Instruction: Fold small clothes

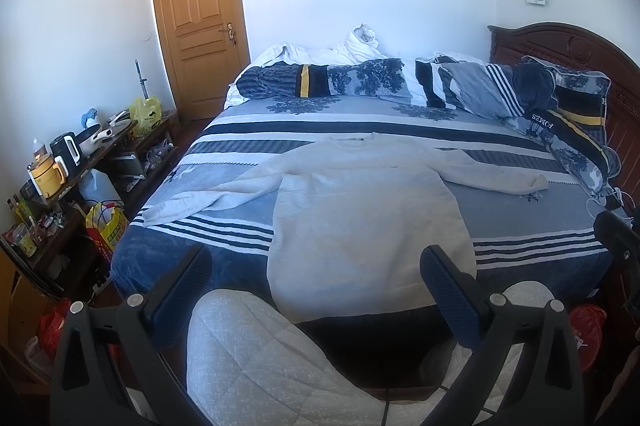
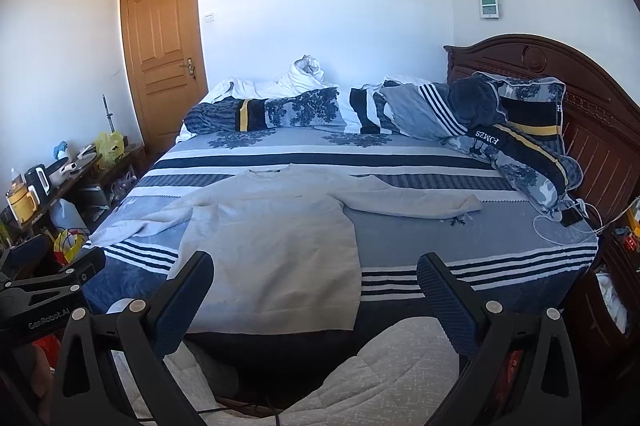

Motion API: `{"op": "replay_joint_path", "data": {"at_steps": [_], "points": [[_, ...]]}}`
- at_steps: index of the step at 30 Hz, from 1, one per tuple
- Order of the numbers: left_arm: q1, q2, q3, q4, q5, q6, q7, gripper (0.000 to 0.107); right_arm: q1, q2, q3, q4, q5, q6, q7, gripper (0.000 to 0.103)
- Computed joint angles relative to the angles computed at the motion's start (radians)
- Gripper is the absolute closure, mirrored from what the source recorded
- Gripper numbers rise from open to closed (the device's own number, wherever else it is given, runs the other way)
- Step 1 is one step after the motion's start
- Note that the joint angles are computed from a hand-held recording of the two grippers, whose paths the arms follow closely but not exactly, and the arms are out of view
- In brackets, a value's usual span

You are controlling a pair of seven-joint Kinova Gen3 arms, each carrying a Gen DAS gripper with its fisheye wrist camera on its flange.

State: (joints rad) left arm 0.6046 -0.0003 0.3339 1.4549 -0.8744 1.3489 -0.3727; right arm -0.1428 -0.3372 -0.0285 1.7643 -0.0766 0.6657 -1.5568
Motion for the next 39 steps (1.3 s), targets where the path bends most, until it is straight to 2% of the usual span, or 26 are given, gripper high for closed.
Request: {"op": "replay_joint_path", "data": {"at_steps": [4, 6, 9, 12, 16, 18, 20, 23, 25, 27, 31, 33, 39], "points": [[0.003, -0.005, 0.002, 0.028, -0.004, -0.01, 0.027, 0.004, -0.002, 0.0, -0.01, 0.002, 0.01, -0.005, 0.004, 0.0], [-0.019, -0.02, -0.016, 0.05, 0.035, -0.048, 0.022, 0.004, 0.001, 0.003, -0.015, 0.004, 0.011, -0.012, 0.011, 0.0], [-0.045, -0.02, -0.023, 0.045, 0.082, -0.06, 0.001, 0.004, -0.046, 0.009, 0.032, 0.008, -0.049, -0.024, 0.007, 0.0], [-0.069, -0.022, -0.032, 0.064, 0.097, -0.079, 0.002, 0.004, -0.006, 0.03, -0.026, -0.007, -0.006, -0.023, -0.015, 0.0], [-0.101, -0.01, -0.048, 0.072, 0.122, -0.097, -0.02, 0.004, 0.007, 0.05, -0.073, 0.022, 0.055, -0.103, -0.033, 0.0], [-0.112, -0.004, -0.055, 0.077, 0.124, -0.098, -0.033, 0.004, 0.009, 0.067, -0.086, 0.016, 0.078, -0.111, -0.055, 0.0], [-0.124, 0.001, -0.067, 0.081, 0.137, -0.113, -0.042, 0.004, 0.0, 0.09, -0.076, -0.01, 0.067, -0.081, -0.05, 0.0], [-0.144, 0.014, -0.089, 0.078, 0.169, -0.122, -0.076, 0.004, -0.065, 0.139, 0.013, -0.081, -0.037, 0.03, 0.015, 0.0], [-0.161, 0.019, -0.105, 0.078, 0.192, -0.143, -0.098, 0.004, -0.058, 0.178, 0.006, -0.123, -0.056, 0.067, 0.053, 0.0], [-0.183, 0.022, -0.124, 0.086, 0.222, -0.177, -0.116, 0.004, -0.051, 0.213, -0.018, -0.158, -0.029, 0.104, 0.04, 0.0], [-0.237, 0.032, -0.161, 0.111, 0.264, -0.24, -0.131, 0.004, -0.049, 0.272, -0.046, -0.179, -0.043, 0.054, 0.07, 0.0], [-0.26, 0.046, -0.177, 0.109, 0.284, -0.244, -0.145, 0.004, -0.072, 0.308, -0.024, -0.208, -0.08, 0.07, 0.089, 0.0], [-0.291, 0.09, -0.205, 0.078, 0.311, -0.227, -0.183, 0.004, -0.085, 0.406, -0.062, -0.274, -0.055, 0.046, 0.029, 0.0]]}}
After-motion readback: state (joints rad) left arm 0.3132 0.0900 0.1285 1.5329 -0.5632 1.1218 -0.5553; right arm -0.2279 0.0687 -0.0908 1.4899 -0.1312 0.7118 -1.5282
